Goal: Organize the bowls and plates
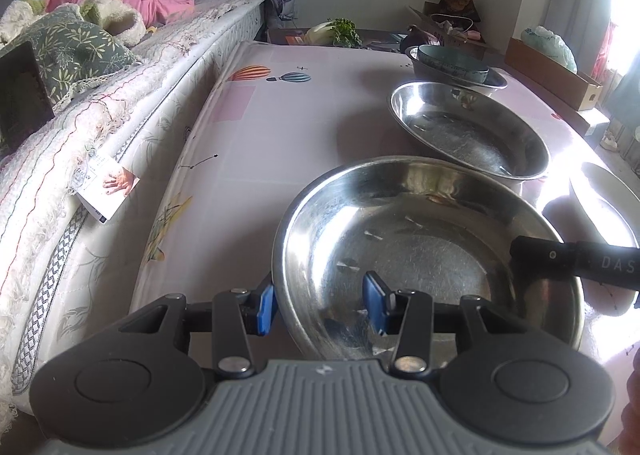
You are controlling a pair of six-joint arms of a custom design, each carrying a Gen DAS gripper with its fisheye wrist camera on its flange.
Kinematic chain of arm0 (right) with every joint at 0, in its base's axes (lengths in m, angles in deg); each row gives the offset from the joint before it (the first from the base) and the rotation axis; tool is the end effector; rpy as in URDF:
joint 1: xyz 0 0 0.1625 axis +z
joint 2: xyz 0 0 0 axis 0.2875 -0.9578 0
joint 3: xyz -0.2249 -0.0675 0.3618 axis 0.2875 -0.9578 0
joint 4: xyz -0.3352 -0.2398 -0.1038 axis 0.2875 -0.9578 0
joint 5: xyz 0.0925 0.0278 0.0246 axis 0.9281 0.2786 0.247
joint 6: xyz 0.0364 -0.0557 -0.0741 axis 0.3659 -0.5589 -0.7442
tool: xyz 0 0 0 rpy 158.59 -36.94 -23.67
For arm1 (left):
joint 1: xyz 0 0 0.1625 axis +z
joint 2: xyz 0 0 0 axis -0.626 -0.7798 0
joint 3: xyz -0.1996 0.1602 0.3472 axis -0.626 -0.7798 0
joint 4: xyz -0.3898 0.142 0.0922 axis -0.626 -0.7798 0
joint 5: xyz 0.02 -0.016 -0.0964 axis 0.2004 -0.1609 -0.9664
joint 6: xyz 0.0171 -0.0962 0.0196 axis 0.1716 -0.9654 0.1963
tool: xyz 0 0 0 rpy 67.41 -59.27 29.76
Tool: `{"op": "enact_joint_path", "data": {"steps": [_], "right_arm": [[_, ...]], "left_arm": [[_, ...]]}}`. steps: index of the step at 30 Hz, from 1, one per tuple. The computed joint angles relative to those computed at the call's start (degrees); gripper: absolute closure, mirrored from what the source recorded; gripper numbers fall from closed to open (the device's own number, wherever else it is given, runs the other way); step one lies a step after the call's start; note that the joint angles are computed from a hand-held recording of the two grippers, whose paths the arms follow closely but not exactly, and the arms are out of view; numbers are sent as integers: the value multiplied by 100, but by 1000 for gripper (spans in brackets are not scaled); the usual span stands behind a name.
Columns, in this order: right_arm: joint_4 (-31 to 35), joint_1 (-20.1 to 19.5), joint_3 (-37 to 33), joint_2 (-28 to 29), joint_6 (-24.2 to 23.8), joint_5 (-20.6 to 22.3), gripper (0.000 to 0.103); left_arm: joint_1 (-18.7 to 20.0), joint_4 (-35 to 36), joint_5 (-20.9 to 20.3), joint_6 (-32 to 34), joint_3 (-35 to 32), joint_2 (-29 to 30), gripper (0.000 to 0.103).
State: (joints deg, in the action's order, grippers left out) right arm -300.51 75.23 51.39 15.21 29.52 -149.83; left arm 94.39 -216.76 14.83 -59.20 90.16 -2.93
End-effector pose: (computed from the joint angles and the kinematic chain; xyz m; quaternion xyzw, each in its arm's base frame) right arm 0.1341 -0.5162 0.0388 0.1348 -0.9282 0.3232 0.1258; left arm -0.0842 -0.5038 0.1240 0.1039 0.8658 -0.3386 0.3533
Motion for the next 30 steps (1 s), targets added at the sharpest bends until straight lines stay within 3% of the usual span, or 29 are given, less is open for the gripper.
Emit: {"op": "enact_joint_path", "data": {"steps": [30], "right_arm": [[-110,12,79,-38,-6,53,89]], "left_arm": [[-66,-210,-14,110,52,-2,58]]}}
